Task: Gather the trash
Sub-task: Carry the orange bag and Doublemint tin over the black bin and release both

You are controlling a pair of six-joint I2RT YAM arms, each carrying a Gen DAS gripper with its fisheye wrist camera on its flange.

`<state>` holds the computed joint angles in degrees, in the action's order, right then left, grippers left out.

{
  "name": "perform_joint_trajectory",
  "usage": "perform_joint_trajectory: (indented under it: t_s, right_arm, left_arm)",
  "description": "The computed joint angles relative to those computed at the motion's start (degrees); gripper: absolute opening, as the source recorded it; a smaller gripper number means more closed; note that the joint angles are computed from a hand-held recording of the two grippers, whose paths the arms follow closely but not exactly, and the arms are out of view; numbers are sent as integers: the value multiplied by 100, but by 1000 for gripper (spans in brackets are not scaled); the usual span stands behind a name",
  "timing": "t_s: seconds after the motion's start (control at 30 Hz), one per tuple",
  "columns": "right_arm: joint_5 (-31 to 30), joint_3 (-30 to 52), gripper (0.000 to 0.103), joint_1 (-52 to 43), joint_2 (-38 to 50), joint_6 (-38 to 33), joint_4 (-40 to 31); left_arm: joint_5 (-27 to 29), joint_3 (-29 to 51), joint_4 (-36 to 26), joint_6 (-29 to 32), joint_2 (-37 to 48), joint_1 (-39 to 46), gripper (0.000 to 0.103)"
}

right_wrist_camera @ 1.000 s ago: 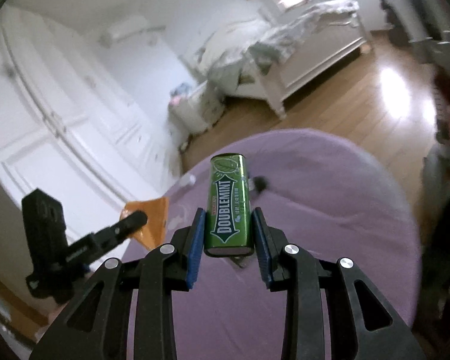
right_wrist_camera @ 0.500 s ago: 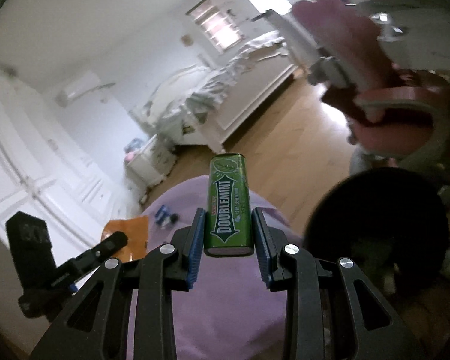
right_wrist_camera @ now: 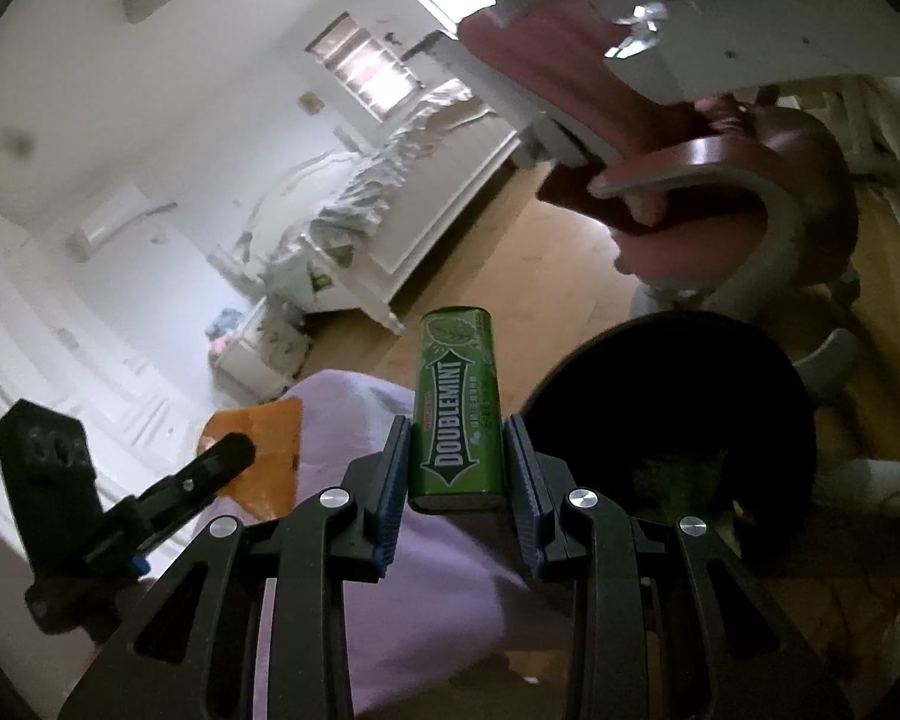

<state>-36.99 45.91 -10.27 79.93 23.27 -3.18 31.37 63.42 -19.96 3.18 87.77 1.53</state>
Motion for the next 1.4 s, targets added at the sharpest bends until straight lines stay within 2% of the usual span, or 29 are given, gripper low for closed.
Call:
perform_joint_trajectory:
  t_s: [0.43, 0.97, 1.1, 1.17, 1.23, 1.27, 1.3, 1.37, 1.4]
  right_arm:
    - [19, -26, 32, -306, 794, -11, 333]
    - [170, -31, 32, -377, 1262, 52, 555]
    - [216, -28, 32, -439, 1307, 46, 556]
    - [224, 6, 32, -459, 1337, 26, 502]
    - [224, 83, 32, -493, 1415, -15, 411]
    - [252, 123, 34, -500, 1438, -26, 340]
    - [276, 135, 36, -508, 1440, -33, 293]
    - [253, 93, 52, -539, 1383, 20, 332]
    - [261, 57, 56, -540, 1338, 65, 368]
  left_arm:
    - [-81, 374, 164, -56, 1009, -535, 31]
    - [-199, 776, 123, -14, 1555, -871, 31]
    - [-244, 919, 68, 13, 1649, -966, 34]
    - [-293, 985, 35, 23, 1676, -1007, 41]
    - [-312, 979, 34, 28, 1632, -1003, 55]
    - [-334, 930, 81, 7, 1584, -1000, 71]
    - [-380, 816, 198, -35, 1478, -981, 82]
    - [-391, 705, 298, -67, 1366, -953, 86]
    - [-365, 703, 268, -56, 1341, -920, 86]
